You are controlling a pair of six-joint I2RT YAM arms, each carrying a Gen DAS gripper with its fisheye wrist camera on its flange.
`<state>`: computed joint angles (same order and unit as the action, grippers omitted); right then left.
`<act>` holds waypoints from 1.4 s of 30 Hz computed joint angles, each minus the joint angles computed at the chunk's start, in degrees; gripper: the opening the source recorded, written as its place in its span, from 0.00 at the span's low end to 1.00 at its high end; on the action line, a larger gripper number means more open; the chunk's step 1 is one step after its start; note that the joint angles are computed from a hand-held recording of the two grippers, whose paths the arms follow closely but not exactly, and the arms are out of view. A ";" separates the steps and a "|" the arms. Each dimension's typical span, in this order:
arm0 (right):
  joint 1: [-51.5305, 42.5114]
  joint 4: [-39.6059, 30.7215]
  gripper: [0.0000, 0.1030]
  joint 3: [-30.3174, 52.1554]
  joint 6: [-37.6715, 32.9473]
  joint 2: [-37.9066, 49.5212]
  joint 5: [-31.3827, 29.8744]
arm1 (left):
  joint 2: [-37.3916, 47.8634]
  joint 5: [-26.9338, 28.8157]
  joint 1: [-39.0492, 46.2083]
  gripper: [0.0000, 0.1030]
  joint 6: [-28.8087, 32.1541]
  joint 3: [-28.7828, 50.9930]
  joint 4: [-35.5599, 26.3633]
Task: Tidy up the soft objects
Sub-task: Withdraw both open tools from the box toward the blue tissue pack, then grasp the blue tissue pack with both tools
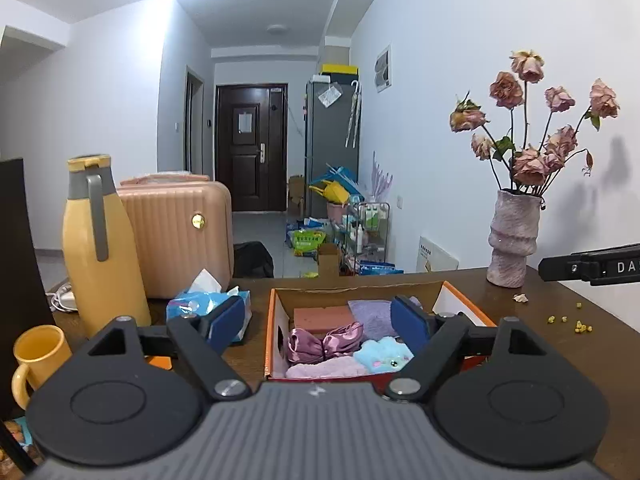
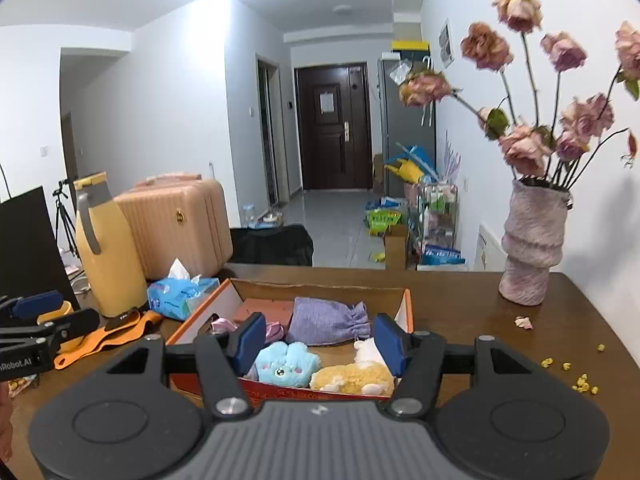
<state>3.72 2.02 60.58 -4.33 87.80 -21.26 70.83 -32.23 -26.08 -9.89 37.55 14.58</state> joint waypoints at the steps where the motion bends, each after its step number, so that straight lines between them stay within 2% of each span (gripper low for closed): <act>1: -0.30 1.17 0.57 -1.76 0.23 -1.38 -0.16 | -0.89 -1.62 -1.13 0.81 0.19 -0.74 0.03; 4: -2.32 6.14 0.57 -9.71 1.44 -7.09 -2.43 | -6.53 -6.90 -6.36 0.85 -2.46 -5.21 -1.32; 5: -3.09 8.96 0.58 -13.70 2.06 -9.63 -2.63 | -8.95 -7.63 -8.05 0.86 -3.73 -7.24 -1.80; 7: -4.74 13.75 0.62 -21.90 1.70 -15.25 -3.06 | -13.81 -12.58 -14.13 0.87 -6.78 -11.40 -3.62; 10: -8.33 17.55 0.65 -33.38 0.45 -24.31 -6.16 | -18.87 -24.90 -27.32 0.94 -10.69 -17.29 -5.18; 11: -9.91 17.67 0.67 -36.60 -0.22 -27.27 -7.85 | -19.71 -29.61 -32.53 0.95 -15.20 -18.65 -7.52; 13: -13.56 15.78 0.68 -42.30 -1.71 -33.71 -11.08 | -19.44 -32.97 -39.52 0.96 -26.91 -18.50 -17.10; 17: -24.19 7.42 0.71 -49.60 -6.08 -44.72 -20.87 | -12.39 -34.82 -49.11 0.96 -48.63 -15.48 -35.13; 19: -28.50 2.52 0.74 -51.21 -8.80 -48.28 -25.51 | -11.14 -33.79 -50.34 0.96 -52.33 -15.29 -37.45; 23: -30.16 -1.71 0.78 -52.67 -11.45 -52.19 -26.96 | -9.77 -33.82 -48.77 0.99 -50.96 -15.57 -35.22; 26: -28.59 0.92 0.78 -53.20 -10.63 -50.95 -25.39 | -8.86 -31.99 -46.56 1.00 -46.50 -16.22 -29.75; 31: -23.18 10.20 0.78 -52.30 -8.33 -40.28 -20.43 | -6.03 -27.02 -40.56 1.00 -38.12 -17.31 -20.31; 36: -17.13 19.61 0.78 -48.78 -6.41 -25.49 -12.66 | -0.95 -17.28 -29.58 1.00 -28.48 -17.71 -8.10; 40: -13.48 24.59 0.78 -44.24 -5.15 -13.82 -7.69 | 6.72 -8.47 -20.50 1.00 -20.20 -16.04 2.67; 42: -11.55 25.89 0.77 -41.61 -4.33 -8.73 -5.46 | 11.45 -5.78 -16.93 1.00 -16.47 -13.99 6.66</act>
